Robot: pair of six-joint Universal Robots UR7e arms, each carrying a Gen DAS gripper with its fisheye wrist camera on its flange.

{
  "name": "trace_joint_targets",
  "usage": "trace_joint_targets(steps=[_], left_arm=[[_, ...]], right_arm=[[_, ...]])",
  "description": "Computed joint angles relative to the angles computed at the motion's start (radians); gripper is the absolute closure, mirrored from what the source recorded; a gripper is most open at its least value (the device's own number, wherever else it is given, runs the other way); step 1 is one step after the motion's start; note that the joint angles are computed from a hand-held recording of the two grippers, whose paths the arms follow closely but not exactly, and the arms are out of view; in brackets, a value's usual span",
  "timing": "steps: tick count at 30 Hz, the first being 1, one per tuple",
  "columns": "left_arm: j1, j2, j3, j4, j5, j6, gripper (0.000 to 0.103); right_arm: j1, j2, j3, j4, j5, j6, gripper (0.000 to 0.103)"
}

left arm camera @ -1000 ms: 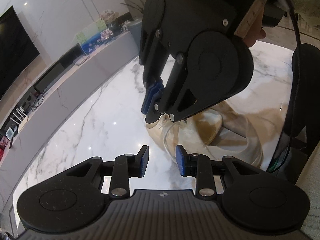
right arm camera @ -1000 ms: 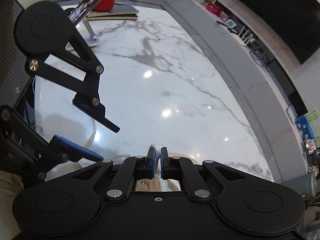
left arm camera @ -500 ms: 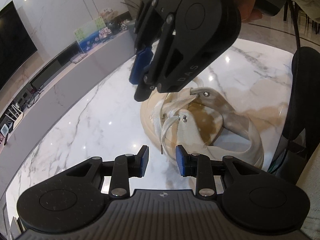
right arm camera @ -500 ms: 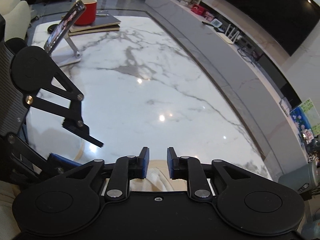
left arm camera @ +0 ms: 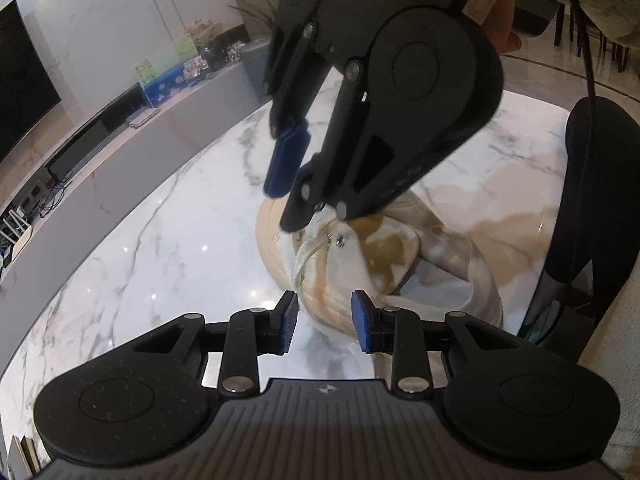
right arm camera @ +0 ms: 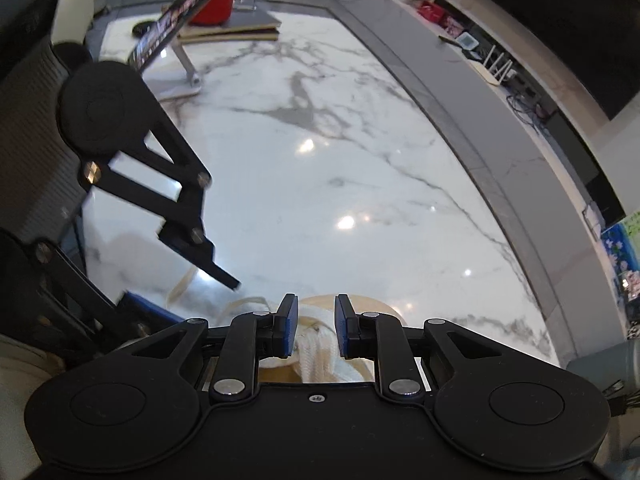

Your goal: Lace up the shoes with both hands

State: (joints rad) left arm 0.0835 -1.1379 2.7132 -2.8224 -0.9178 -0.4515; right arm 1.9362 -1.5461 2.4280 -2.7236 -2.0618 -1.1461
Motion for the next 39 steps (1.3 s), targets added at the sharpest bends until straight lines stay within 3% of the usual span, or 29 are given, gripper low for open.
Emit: trace_joint_targets(steps=[7, 12, 25, 29, 32, 39], left_arm=[[-0.003, -0.006, 0.008, -0.02, -0.001, -0.001, 0.075], [0.021, -0.03, 0.007, -0.036, -0.024, 0.011, 0.075], [0.097, -0.009, 0.001, -0.162, -0.095, 0.062, 0.075], [0.118, 0.001, 0.0, -0.187, -0.1, 0.064, 0.075], [0.129, 0.012, -0.004, -0.194, -0.098, 0.066, 0.075], [0.116, 0.004, -0.01, -0.167, -0.085, 0.044, 0.075]], right_arm=[[0.003, 0.046, -0.054, 0.101, -0.041, -0.109, 0.086], [0.016, 0.103, -0.141, 0.28, -0.064, -0.183, 0.086], [0.034, 0.294, -0.319, 0.577, -0.134, -0.166, 0.082], [0.034, 0.33, -0.344, 0.625, -0.156, -0.135, 0.084], [0.032, 0.34, -0.355, 0.648, -0.153, -0.104, 0.098], [0.029, 0.276, -0.301, 0.557, -0.123, -0.172, 0.101]])
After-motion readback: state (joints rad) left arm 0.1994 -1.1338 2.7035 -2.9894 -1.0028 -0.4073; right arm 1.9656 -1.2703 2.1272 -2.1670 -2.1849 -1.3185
